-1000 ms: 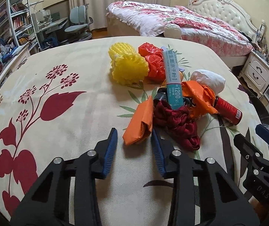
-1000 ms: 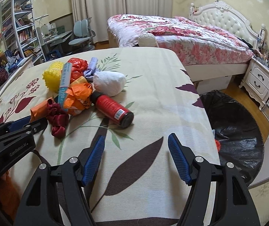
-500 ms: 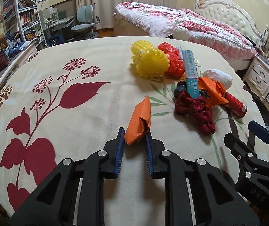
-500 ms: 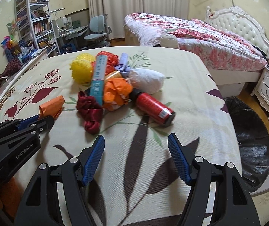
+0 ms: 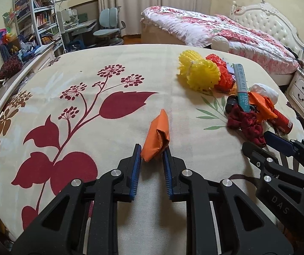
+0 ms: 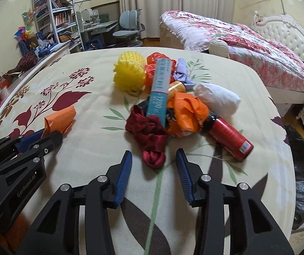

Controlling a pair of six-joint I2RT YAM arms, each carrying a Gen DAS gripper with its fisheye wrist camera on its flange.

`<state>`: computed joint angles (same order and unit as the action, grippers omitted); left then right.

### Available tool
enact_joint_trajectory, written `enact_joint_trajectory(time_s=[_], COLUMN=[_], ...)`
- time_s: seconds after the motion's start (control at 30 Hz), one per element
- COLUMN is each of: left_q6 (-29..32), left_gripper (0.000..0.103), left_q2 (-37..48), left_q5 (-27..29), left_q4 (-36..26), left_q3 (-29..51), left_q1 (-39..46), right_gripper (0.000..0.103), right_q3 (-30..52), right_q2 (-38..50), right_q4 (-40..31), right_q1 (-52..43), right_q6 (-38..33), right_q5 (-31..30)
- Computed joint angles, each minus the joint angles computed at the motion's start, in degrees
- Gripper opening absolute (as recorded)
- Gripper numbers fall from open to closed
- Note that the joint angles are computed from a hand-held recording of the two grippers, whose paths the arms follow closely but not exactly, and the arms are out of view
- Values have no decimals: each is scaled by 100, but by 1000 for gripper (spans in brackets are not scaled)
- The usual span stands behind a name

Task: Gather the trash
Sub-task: 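Grasp the dark red cloth on the bed with the right tool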

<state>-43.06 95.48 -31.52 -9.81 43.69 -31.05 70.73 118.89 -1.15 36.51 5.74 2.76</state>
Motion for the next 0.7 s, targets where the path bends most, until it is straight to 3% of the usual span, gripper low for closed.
enact_joint_trajectory(time_s=[0.13, 0.23, 0.7], left_q6=[2, -15, -153], left_gripper=[20, 20, 19], left_q2=[22, 22, -52], left_q5=[16, 15, -127], left_q4=[22, 33, -23], left_q3=[13, 8, 7], left_q1=[16, 17, -156], right_gripper=[26, 22, 21], right_q3=[199, 190, -738], right_q2=[121, 114, -513], right_q4=[-70, -58, 364], right_q1=[6, 11, -132], right_q6=[22, 22, 121], right_q5=[-36, -55, -146])
